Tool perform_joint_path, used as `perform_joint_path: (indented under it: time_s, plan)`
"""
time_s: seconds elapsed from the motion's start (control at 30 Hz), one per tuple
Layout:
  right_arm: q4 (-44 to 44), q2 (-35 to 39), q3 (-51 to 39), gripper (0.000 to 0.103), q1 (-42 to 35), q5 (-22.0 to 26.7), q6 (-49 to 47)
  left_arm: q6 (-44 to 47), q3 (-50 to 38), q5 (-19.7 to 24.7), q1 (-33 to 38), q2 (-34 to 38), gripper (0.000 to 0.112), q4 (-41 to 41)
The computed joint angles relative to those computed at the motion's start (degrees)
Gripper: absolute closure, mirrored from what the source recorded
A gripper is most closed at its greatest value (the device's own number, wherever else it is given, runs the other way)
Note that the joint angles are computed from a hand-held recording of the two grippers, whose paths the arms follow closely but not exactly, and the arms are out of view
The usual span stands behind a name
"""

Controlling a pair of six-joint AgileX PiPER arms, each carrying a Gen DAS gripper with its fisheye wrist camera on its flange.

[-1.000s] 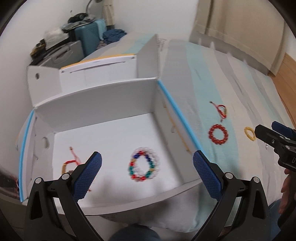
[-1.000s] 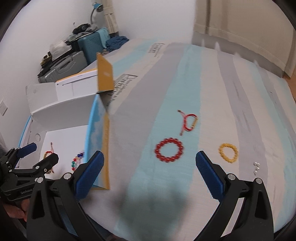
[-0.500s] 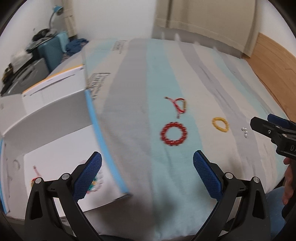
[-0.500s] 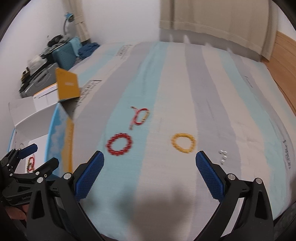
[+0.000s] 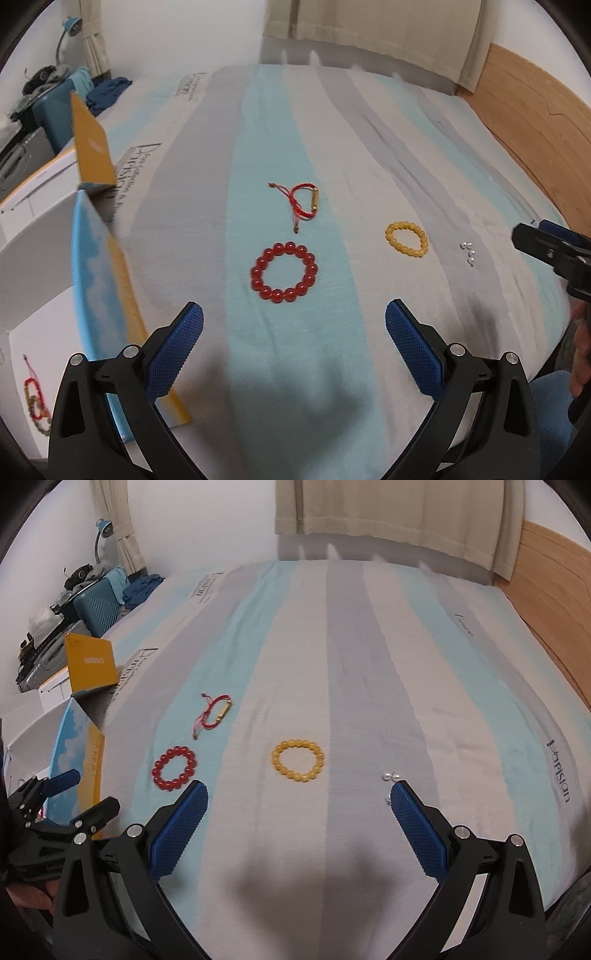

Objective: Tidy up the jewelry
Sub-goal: 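Move both open tools back over the remaining jewelry on the bed, then grasp the pearl earrings with the right tool while the left tool grasps the red bead bracelet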

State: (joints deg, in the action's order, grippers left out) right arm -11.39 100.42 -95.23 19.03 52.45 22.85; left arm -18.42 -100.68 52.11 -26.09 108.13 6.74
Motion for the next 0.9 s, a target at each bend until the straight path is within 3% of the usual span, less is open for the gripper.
perform_joint_path:
  time_s: [0.23,0.4,0.63,0.9]
  plan:
    - [1.16,2.22,2.59,0.008,-4.07,-2.86,-2.33,1.84,-4.32,-1.1,0.37,5.42,0.015,-2.01]
    - [1.56,3.92,6.14,0.008,-6.7,-7.85,-4.03,3.02,-6.8,-3.74,0.78,9.86,0.015,-2.71]
    - [8.65,8.03,7.3,0.008,-11.13,-12.73,-7.89,5.01,-10.39,-5.36,1.78,15.96,0.015,-5.47]
    - [13.62,13.84,4.38,0.025,-14.08,-13.02,-12.27,6.42,-18.49,-2.91,2.7,22.41,0.016,-6.09]
